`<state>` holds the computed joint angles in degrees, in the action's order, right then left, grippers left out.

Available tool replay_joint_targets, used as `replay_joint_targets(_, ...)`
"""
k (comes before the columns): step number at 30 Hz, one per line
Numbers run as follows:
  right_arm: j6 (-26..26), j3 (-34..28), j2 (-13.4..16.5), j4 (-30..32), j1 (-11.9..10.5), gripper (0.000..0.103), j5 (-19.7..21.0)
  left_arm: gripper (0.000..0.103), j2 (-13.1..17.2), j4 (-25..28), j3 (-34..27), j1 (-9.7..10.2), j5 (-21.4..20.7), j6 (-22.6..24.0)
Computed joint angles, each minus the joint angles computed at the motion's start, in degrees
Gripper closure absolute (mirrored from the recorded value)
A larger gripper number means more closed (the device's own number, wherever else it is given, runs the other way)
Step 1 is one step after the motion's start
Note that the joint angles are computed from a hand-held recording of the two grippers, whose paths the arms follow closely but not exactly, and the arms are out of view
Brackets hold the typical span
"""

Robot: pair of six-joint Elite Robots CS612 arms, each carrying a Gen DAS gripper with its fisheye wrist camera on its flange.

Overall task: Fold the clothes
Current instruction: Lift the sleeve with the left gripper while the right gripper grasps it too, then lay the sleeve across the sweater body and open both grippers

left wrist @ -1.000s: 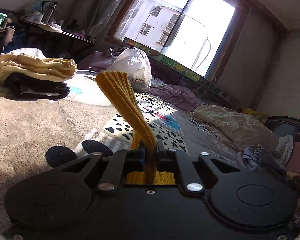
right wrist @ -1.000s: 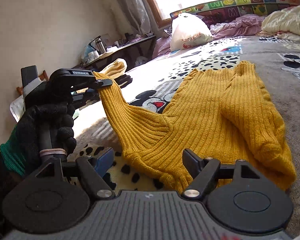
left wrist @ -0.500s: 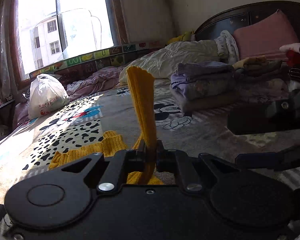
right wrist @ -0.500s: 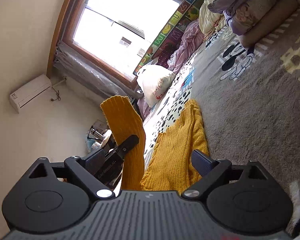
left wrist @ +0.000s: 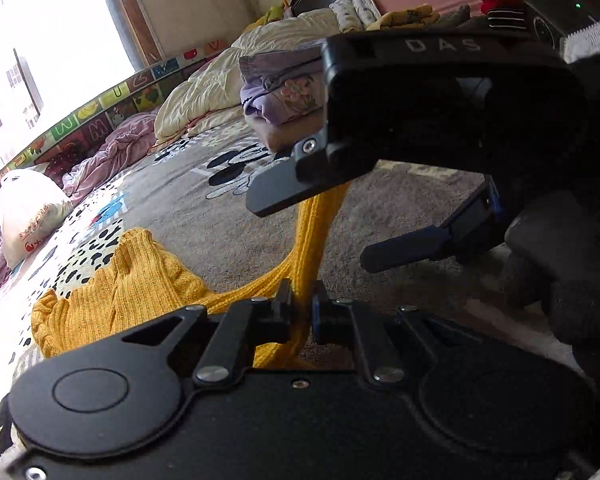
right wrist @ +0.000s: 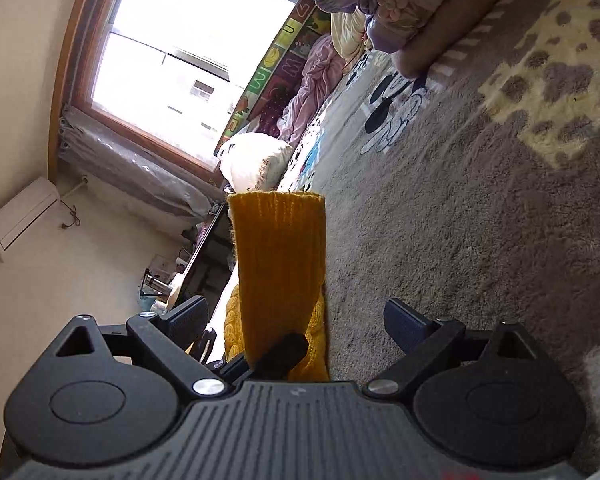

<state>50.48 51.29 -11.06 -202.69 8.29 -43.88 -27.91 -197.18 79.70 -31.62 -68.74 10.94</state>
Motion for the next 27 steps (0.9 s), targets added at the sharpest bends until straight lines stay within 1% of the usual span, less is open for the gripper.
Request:
replay_joint_targets(2,-2.26,0.36,-0.32,1.81,0.19,0.009,0.55,0.074,-1.35,-0.72,1.95,0.55,-3.81,-0.64)
replay_joint_targets(3,-3.73,0.71,-0.58,3.16,0.3,0.009,0.41,0.073,-2.37,-2.07,3.43,1.04,-6.1,-2.1)
replay_joint_targets(4,-5.25,1.08,-0.86,4.59,0.42,0.009,0.14,0.073,-3.36,-4.16,4.99,1.59,-7.56,-4.67)
replay_joint_targets(6,-4.83,0.63,-0.52,4.31,0.49,0.009,-0.08,0.075,-5.1,-9.4,8.06,2.75,-7.82,-12.42)
replay_joint_targets(7,-4.37,0.36,-0.38,4.13,0.52,0.009,-0.15,0.076,-5.76,-11.84,9.44,3.48,-7.14,-16.74)
replay_joint_targets(8,-4.25,0.13,-0.28,4.12,0.56,0.009,-0.35,0.079,-6.36,-13.64,10.79,4.18,-5.84,-20.72)
replay_joint_targets(9,-5.18,0.38,-0.46,4.43,0.69,0.01,-1.19,0.081,-6.87,-14.75,12.15,4.83,-4.35,-24.09)
replay_joint_targets(10,-6.33,0.76,-0.72,4.79,0.83,0.017,-2.21,0.085,-7.32,-15.25,13.38,5.47,-3.45,-26.7)
replay_joint_targets(11,-7.97,1.1,-0.97,5.66,0.99,0.025,-3.18,0.087,-7.73,-15.44,14.57,5.98,-3.22,-28.6)
replay_joint_targets(12,-8.89,1.37,-1.11,5.99,1.1,0.029,-3.98,0.087,-7.96,-15.31,15.43,6.27,-3.7,-29.28)
replay_joint_targets(13,-9.57,1.63,-1.21,6.11,1.2,0.035,-4.73,0.088,-8.0,-14.53,15.8,6.31,-5.08,-28.54)
replay_joint_targets(15,-8.43,1.75,-1.09,5.15,1.17,0.038,-5.26,0.088,-8.07,-12.87,16.44,6.4,-7.77,-27.0)
replay_joint_targets(16,-7.35,1.77,-0.99,4.47,1.13,0.038,-5.39,0.088,-8.13,-11.0,16.62,6.4,-8.9,-26.18)
replay_joint_targets(17,-6.27,1.79,-0.9,3.8,1.09,0.038,-5.54,0.088,-8.15,-7.16,16.51,6.18,-8.83,-24.85)
replay_joint_targets(19,-5.53,2.44,-1.16,3.36,1.11,0.038,-6.11,0.088,-7.85,-2.66,16.46,5.19,-5.53,-19.95)
replay_joint_targets(20,-5.46,3.08,-1.45,3.09,1.13,0.038,-6.45,0.088,-8.28,-2.87,16.91,5.02,-5.34,-17.99)
replay_joint_targets(22,-5.93,4.12,-1.95,2.91,1.18,0.036,-6.94,0.088,-9.35,-3.15,17.74,5.48,-7.52,-18.79)
replay_joint_targets(23,-6.54,4.39,-2.11,3.1,1.22,0.035,-7.04,0.087,-9.57,-3.73,18.22,5.59,-7.8,-18.69)
replay_joint_targets(25,-7.75,4.92,-2.43,3.5,1.28,0.035,-7.24,0.087,-9.62,-6.13,19.13,5.72,-6.92,-18.7)
replay_joint_targets(27,-8.74,4.67,-2.36,3.93,1.39,0.034,-7.4,0.087,-9.5,-9.11,19.8,5.74,-4.03,-21.16)
